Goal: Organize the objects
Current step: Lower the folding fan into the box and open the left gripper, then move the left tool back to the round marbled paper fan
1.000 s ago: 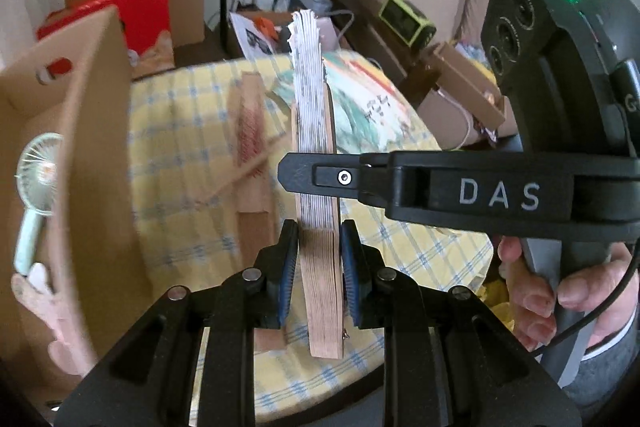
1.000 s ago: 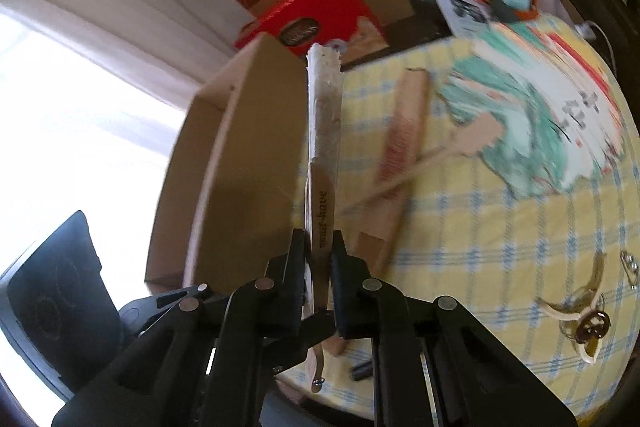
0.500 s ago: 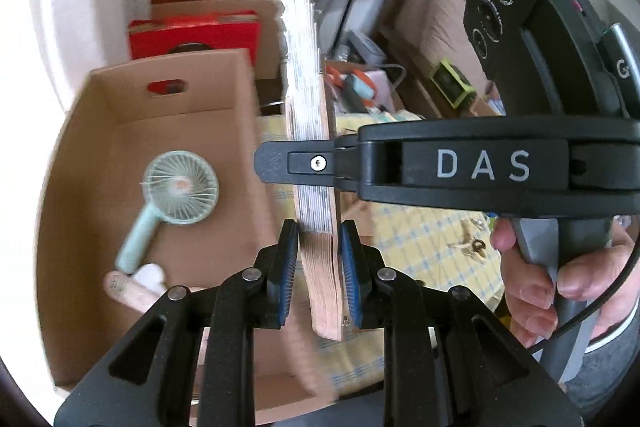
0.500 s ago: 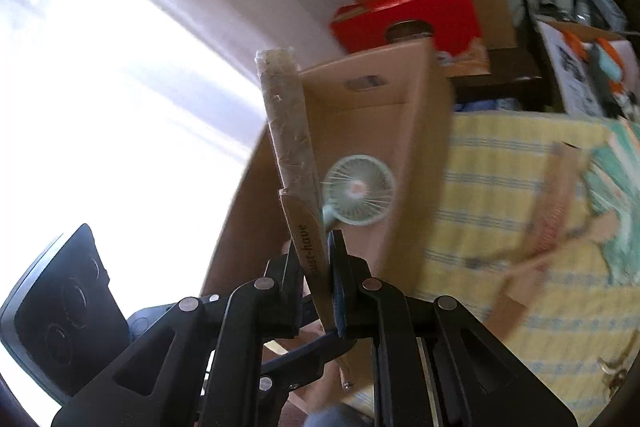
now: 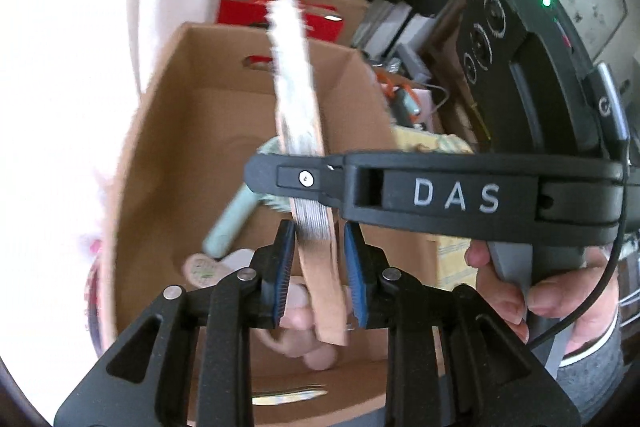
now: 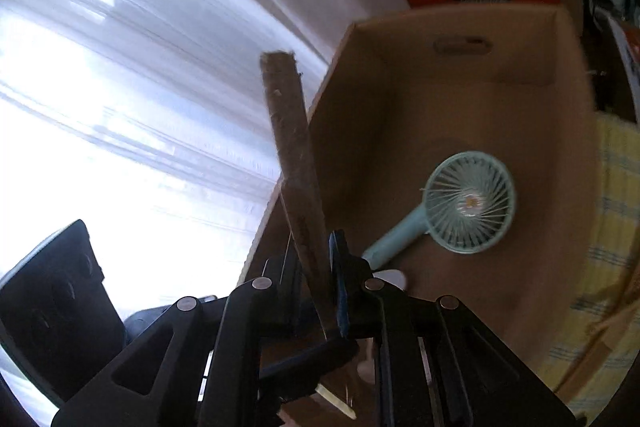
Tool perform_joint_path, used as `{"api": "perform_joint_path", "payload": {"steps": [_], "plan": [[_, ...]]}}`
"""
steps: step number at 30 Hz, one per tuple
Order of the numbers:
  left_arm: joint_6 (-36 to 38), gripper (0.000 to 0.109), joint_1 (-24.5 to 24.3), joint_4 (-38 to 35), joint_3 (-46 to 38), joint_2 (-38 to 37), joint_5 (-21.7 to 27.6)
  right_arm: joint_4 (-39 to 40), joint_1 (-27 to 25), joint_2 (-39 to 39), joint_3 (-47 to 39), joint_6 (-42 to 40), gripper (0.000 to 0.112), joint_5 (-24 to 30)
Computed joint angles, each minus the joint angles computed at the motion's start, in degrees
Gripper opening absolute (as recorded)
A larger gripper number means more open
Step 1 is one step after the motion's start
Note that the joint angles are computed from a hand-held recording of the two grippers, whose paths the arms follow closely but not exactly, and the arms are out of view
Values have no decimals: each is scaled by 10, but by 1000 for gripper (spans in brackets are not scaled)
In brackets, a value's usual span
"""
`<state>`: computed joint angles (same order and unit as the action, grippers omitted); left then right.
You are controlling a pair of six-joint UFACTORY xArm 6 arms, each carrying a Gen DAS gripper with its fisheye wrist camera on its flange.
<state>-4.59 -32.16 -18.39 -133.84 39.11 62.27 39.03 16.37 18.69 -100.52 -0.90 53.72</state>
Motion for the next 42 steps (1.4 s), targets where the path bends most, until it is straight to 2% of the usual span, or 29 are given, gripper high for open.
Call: {"api": "perform_joint_path", "payload": {"steps": [9, 11, 13, 19, 20, 22, 24, 30, 33, 36, 39, 42], "plan": [[-27, 23, 18, 61, -60, 58, 56, 13, 11, 80, -36, 17, 16, 5], [-37, 23, 14, 81, -42, 54, 44, 6, 11, 87, -39, 23, 37, 0], [-38, 23, 16, 86, -16, 43, 36, 3, 10, 84, -34, 17, 41, -7], [-51, 26, 17, 87, -37, 57, 43, -33, 3, 53, -10, 6, 56, -25], [-55, 29, 16, 90, -61, 71, 52, -34, 0, 48, -7, 7, 59, -26], [-58, 36, 14, 91, -58, 67, 50, -36, -5, 36, 1, 4, 61, -28], [-63, 52, 9, 99, -51, 61, 44, -36, -11, 23, 11, -1, 63, -30], [-69, 82, 0, 96, 1, 18, 22, -61, -23, -32, 66, -13, 66, -33], [-72, 85, -5, 91, 27, -3, 8, -61, -29, -63, 98, -21, 71, -36], [-76, 85, -13, 105, 43, -19, 4, -79, -40, -58, 81, -14, 73, -32], [-78, 96, -19, 109, 37, -18, 5, -91, -45, -123, 144, -11, 77, -37], [-77, 98, -23, 102, 48, -28, 1, -111, -52, -164, 180, -6, 79, -41]]}}
